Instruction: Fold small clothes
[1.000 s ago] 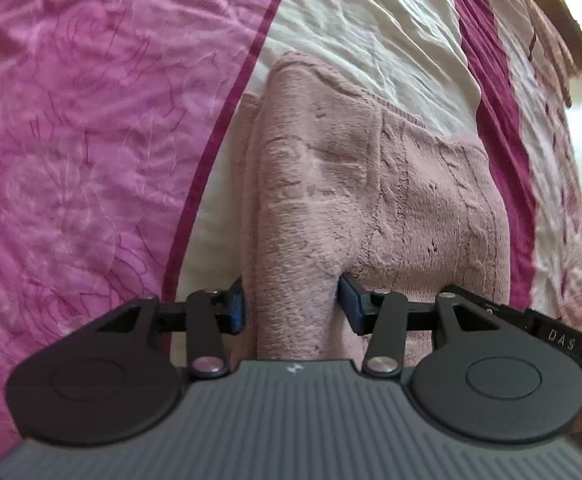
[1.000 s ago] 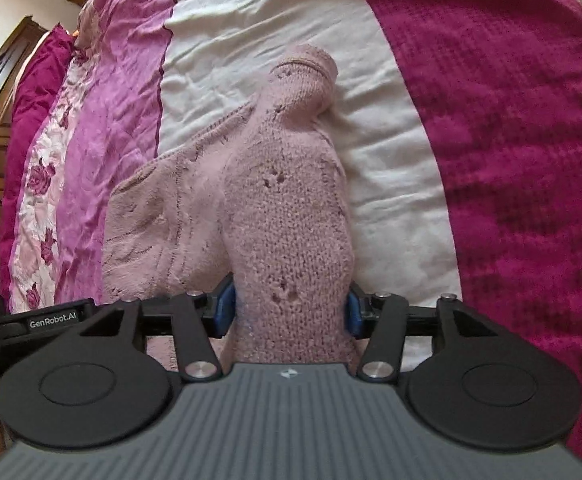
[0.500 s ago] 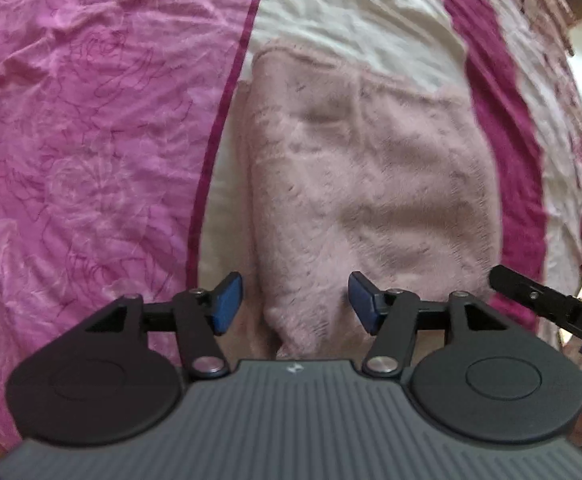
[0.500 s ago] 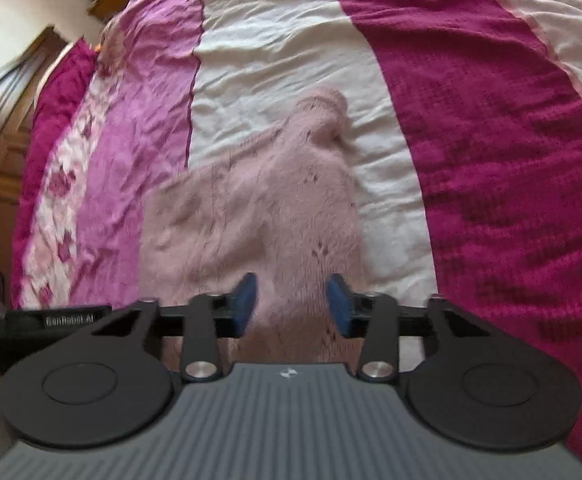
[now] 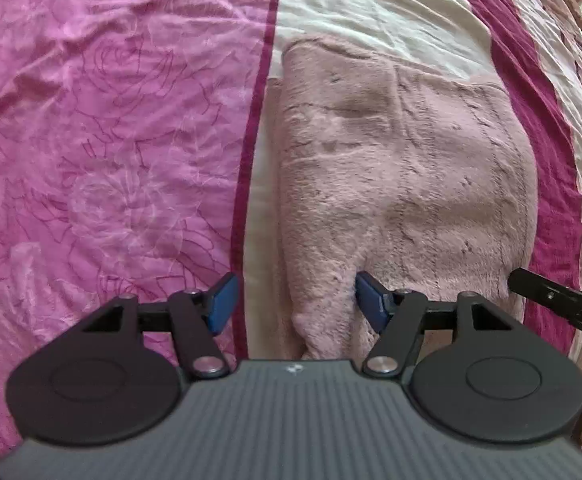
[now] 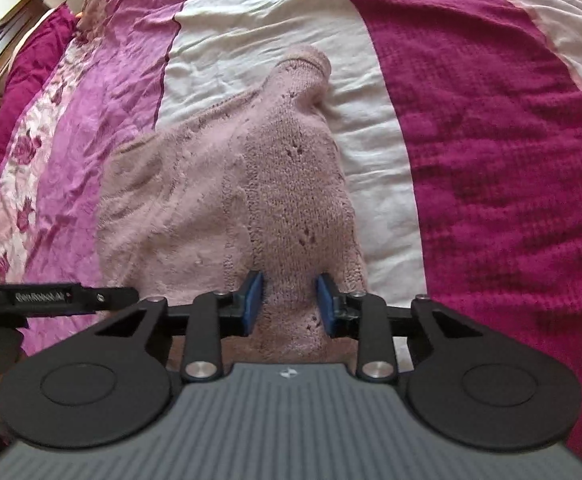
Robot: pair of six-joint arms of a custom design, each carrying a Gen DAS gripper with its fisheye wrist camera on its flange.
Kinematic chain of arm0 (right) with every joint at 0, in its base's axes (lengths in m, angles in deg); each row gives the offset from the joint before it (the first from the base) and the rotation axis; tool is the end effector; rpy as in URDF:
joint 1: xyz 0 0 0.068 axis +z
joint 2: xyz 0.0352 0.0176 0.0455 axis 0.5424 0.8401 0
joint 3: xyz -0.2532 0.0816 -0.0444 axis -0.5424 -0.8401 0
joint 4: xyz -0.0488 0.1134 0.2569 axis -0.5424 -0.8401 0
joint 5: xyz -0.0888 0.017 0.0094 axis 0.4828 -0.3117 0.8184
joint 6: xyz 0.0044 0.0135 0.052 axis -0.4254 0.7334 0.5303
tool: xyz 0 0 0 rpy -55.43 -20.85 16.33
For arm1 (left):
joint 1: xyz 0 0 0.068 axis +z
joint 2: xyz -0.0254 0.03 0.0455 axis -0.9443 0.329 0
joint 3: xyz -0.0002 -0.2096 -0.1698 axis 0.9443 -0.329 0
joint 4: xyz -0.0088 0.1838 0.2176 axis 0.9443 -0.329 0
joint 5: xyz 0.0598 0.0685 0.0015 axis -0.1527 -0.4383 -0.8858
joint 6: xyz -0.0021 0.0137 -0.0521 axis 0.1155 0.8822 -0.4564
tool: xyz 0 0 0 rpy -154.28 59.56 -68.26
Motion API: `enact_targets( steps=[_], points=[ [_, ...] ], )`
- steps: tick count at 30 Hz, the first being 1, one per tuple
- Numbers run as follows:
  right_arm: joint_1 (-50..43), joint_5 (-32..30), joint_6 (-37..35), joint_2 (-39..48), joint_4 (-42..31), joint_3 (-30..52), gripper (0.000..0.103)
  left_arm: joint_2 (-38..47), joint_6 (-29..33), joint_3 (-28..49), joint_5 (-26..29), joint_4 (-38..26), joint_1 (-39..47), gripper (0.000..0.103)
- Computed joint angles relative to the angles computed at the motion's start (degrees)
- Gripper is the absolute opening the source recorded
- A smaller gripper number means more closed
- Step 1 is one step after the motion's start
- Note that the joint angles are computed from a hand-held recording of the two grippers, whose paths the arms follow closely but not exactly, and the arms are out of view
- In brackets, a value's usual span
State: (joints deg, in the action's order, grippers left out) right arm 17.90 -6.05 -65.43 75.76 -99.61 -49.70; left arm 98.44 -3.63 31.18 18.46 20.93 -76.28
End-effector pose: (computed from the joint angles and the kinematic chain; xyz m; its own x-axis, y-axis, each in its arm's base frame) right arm 0.1981 -0.0352 0.1824 -0.9567 0.0144 -0.2906 -0.1113 0.9048 0.4110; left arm 0.1766 -0.0220 0.1559 -0.9311 -0.3050 -0.2001 -0.2573 0.9380 -0.2324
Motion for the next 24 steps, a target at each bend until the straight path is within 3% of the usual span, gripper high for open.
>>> enact_targets(
  steps=[2, 4, 7, 17, 24],
  points=[
    [-0.6, -0.3, 0.1, -1.8, -2.2, 0.6, 0.05, -1.0, -1.7, 0.8, -0.9, -1.8, -1.9, 0.064],
    [-1.6, -0.9, 0.5, -5.3, -3.8, 0.3, 0.065, -2.6, -3.2, 1.2, -2.1, -3.8, -4.0, 0.065],
    [-2.1, -0.2, 1.6, -10.6, -5.7, -0.1, 0.076, -5.6, -5.5, 1.6, -3.4, -7.3, -7.5, 0.073],
    [-2.0, 4.1, 0.3, -26.6, -9.5, -5.0, 0.088, -16.6, -17.5, -0.3, -7.2, -13.3, -19.9, 0.078],
    [1.4, 6.3, 1.7, -35.0, -11.8, -8.8, 0.091, -17.9, -20.7, -1.5, -10.0, -14.2, -23.5, 0.078]
  ],
)
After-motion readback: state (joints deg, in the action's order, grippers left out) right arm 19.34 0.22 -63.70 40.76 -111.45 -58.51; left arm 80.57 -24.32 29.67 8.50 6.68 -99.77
